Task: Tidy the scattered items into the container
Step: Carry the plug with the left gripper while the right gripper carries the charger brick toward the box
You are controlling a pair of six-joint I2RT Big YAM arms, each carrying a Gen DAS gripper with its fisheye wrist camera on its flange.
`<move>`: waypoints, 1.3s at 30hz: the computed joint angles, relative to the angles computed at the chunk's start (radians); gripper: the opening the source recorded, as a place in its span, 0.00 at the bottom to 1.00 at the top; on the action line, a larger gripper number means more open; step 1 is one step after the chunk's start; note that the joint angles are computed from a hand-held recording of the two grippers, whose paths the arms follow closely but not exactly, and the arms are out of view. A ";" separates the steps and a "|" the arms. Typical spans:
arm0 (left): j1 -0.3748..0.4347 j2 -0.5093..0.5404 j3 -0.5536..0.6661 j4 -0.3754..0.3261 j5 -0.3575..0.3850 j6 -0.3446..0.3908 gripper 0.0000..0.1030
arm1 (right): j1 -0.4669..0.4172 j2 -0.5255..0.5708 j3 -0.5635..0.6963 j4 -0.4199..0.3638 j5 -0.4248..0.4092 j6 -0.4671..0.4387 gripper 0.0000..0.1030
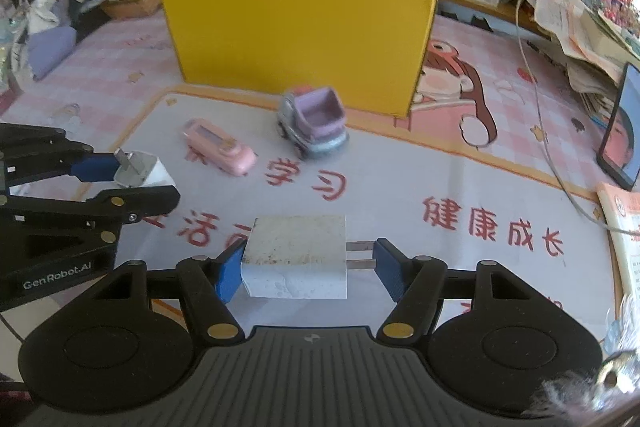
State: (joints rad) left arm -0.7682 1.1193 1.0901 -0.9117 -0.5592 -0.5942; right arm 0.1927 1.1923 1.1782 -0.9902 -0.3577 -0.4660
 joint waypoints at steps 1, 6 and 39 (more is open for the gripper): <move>-0.005 -0.007 0.000 -0.002 -0.009 0.000 0.28 | 0.002 -0.004 0.002 -0.002 -0.007 0.002 0.63; -0.030 -0.042 0.003 -0.012 -0.060 -0.005 0.28 | 0.015 -0.019 0.019 -0.022 -0.031 0.002 0.63; 0.069 -0.052 0.128 0.134 -0.170 0.237 0.28 | 0.005 0.093 0.270 0.015 -0.219 0.007 0.63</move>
